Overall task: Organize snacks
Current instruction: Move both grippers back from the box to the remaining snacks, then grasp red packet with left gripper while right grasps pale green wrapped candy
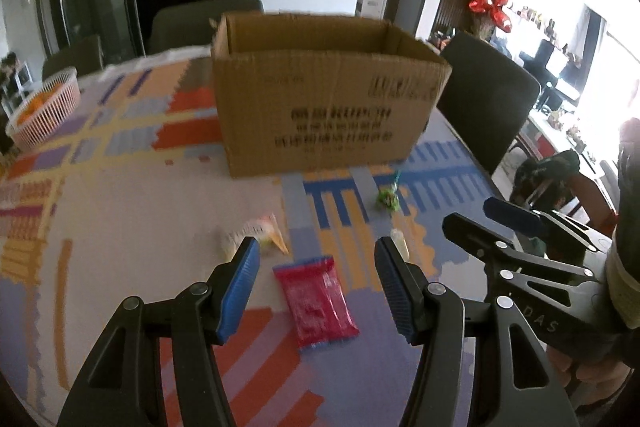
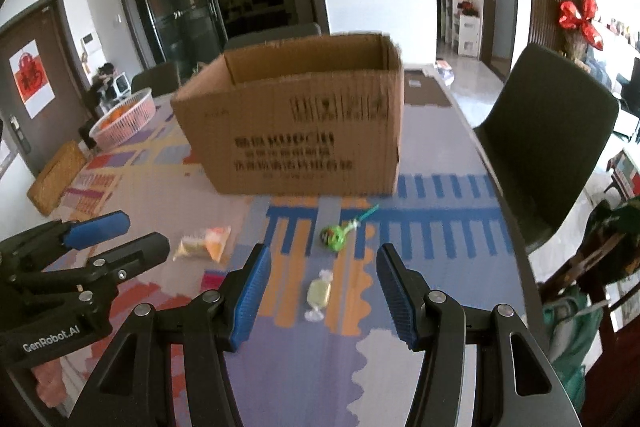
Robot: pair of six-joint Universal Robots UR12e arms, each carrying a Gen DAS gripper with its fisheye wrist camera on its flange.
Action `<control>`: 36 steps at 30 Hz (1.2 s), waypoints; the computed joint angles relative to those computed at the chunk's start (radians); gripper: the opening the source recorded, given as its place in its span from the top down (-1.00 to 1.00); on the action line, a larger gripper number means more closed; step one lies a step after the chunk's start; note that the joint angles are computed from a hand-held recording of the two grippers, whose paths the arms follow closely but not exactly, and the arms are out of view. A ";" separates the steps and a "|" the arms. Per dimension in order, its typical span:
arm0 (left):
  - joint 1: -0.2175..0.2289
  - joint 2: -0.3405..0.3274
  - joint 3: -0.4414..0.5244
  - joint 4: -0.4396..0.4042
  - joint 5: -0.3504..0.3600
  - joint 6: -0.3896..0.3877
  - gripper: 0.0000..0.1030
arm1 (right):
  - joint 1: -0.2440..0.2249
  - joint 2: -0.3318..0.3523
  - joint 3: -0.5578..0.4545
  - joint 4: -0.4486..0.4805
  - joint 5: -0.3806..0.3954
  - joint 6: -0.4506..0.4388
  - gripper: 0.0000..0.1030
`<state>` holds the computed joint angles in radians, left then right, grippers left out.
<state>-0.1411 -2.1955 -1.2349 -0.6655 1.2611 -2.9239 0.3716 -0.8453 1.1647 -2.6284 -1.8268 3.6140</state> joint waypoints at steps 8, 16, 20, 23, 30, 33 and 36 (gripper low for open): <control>-0.007 -0.015 0.000 -0.062 0.035 0.009 -0.14 | 0.000 0.010 0.008 0.052 0.035 0.016 -0.08; -0.012 -0.035 0.012 -0.098 0.052 0.015 -0.14 | -0.005 0.024 0.001 0.095 0.057 0.024 -0.02; -0.017 -0.049 0.025 -0.121 0.065 0.018 -0.14 | -0.009 0.031 -0.004 0.112 0.071 0.024 0.01; -0.019 -0.056 0.031 -0.133 0.073 0.018 -0.14 | -0.012 0.037 -0.009 0.122 0.081 0.024 0.05; -0.023 -0.072 0.048 -0.155 0.084 0.022 -0.14 | -0.016 0.054 -0.027 0.134 0.100 0.015 0.11; -0.027 -0.079 0.057 -0.163 0.092 0.021 -0.14 | -0.016 0.064 -0.041 0.141 0.104 0.004 0.12; -0.028 -0.084 0.064 -0.173 0.094 0.019 -0.14 | -0.018 0.072 -0.055 0.152 0.110 -0.002 0.17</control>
